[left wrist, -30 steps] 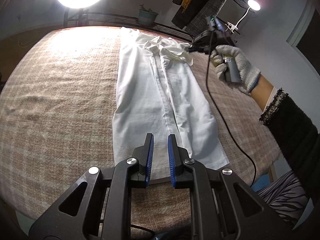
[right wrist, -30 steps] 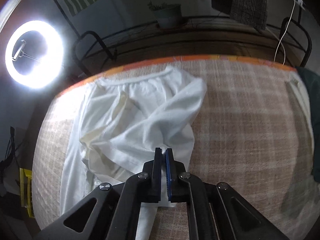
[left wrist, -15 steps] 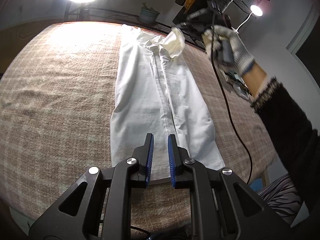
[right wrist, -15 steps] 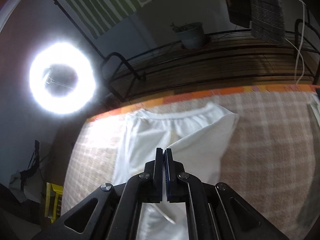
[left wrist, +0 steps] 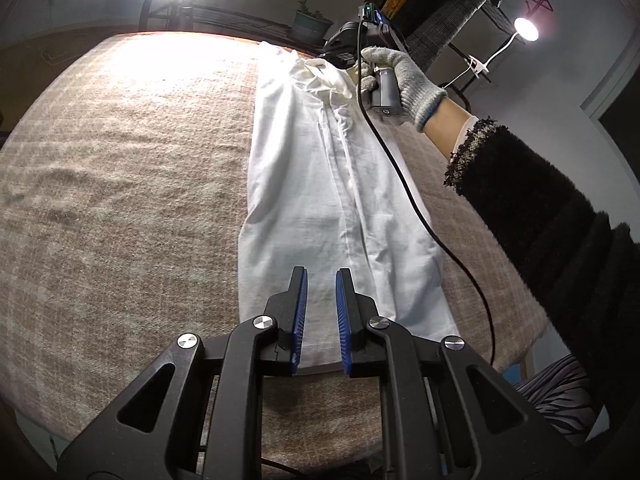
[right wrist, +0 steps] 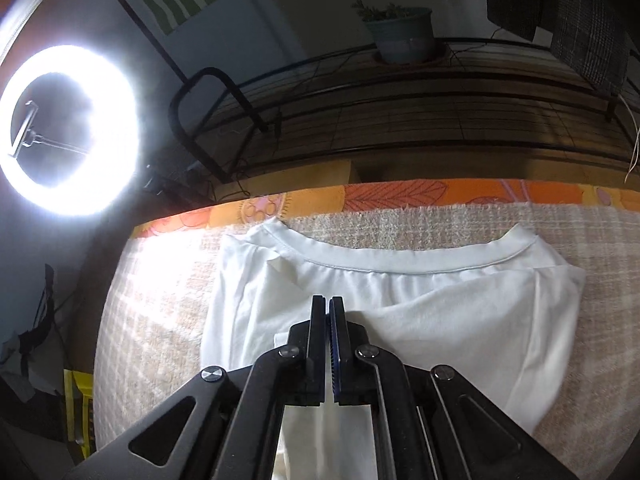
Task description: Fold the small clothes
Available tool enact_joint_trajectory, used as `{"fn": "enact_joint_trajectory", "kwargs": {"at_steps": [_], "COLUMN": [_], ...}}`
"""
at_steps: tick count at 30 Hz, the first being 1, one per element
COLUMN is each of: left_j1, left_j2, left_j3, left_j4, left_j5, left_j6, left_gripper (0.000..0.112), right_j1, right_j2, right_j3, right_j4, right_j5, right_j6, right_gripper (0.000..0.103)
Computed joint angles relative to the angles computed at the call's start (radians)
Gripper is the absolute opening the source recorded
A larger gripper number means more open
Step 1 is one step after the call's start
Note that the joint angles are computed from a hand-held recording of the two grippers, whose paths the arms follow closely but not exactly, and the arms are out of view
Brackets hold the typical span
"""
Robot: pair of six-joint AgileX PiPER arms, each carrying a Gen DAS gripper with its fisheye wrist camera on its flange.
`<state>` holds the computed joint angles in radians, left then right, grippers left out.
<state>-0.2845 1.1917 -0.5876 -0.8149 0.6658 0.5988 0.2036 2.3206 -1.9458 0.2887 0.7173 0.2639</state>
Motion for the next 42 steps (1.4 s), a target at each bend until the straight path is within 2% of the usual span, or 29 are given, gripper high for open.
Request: {"fn": "enact_joint_trajectory", "kwargs": {"at_steps": [3, 6, 8, 11, 13, 16, 19, 21, 24, 26, 28, 31, 32, 36, 38, 39, 40, 41, 42], "left_j1": [-0.002, -0.005, -0.002, 0.014, 0.046, 0.06, 0.093, 0.136, 0.156, 0.173, 0.185, 0.204, 0.213, 0.233, 0.229, 0.224, 0.216, 0.203, 0.182], "left_j2": [0.016, 0.007, -0.005, -0.023, -0.029, -0.055, -0.056, -0.035, -0.012, 0.008, 0.032, 0.071, 0.086, 0.125, 0.133, 0.14, 0.144, 0.144, 0.14], "left_j3": [-0.002, -0.002, 0.001, 0.01, 0.017, 0.031, 0.037, 0.039, 0.052, 0.058, 0.06, 0.063, 0.064, 0.069, 0.074, 0.074, 0.077, 0.079, 0.082], "left_j4": [0.007, 0.036, 0.046, 0.065, 0.049, 0.064, 0.067, 0.041, 0.03, 0.017, -0.002, -0.027, -0.038, -0.064, -0.067, -0.067, -0.071, -0.072, -0.061], "left_j5": [-0.007, -0.025, -0.036, -0.043, -0.027, -0.03, -0.011, 0.029, 0.046, 0.062, 0.078, 0.092, 0.096, 0.109, 0.105, 0.103, 0.102, 0.095, 0.082], "left_j6": [-0.005, -0.028, -0.038, -0.048, -0.023, -0.025, -0.002, 0.039, 0.058, 0.076, 0.096, 0.121, 0.129, 0.16, 0.168, 0.17, 0.179, 0.181, 0.173], "left_gripper": [0.012, 0.012, 0.012, 0.016, 0.034, 0.038, 0.038, 0.038, 0.038, 0.038, 0.038, 0.038, 0.038, 0.038, 0.038, 0.038, 0.034, 0.027, 0.005], "right_j1": [-0.01, -0.036, -0.058, -0.09, -0.102, -0.12, -0.112, -0.046, 0.182, 0.367, 0.552, 0.763, 0.798, 0.871, 0.907, 0.897, 0.88, 0.857, 0.835], "right_j2": [0.019, -0.059, -0.19, -0.396, -0.548, -0.803, -1.046, -1.19, -1.391, -1.476, -1.505, -1.464, -1.422, -1.315, -1.302, -1.29, -1.291, -1.292, -1.278], "right_j3": [-0.015, 0.084, 0.234, 0.448, 0.59, 0.823, 1.036, 1.163, 1.346, 1.442, 1.518, 1.597, 1.598, 1.592, 1.594, 1.588, 1.587, 1.605, 1.622], "right_j4": [0.038, 0.136, 0.212, 0.264, 0.244, 0.212, 0.151, 0.083, -0.066, -0.151, -0.234, -0.356, -0.379, -0.477, -0.552, -0.552, -0.518, -0.444, -0.344], "right_j5": [0.01, -0.045, -0.108, -0.152, -0.159, -0.143, -0.082, -0.036, -0.02, -0.03, -0.061, -0.178, -0.211, -0.25, -0.255, -0.262, -0.274, -0.326, -0.383], "right_j6": [-0.03, -0.117, -0.204, -0.264, -0.262, -0.254, -0.184, -0.078, 0.22, 0.42, 0.62, 0.907, 0.954, 1.072, 1.162, 1.154, 1.107, 1.025, 0.926], "right_gripper": [0.006, 0.033, 0.034, 0.035, 0.035, 0.036, 0.038, 0.038, 0.042, 0.046, 0.048, 0.048, 0.048, 0.048, 0.047, 0.047, 0.035, 0.026, 0.011]}}
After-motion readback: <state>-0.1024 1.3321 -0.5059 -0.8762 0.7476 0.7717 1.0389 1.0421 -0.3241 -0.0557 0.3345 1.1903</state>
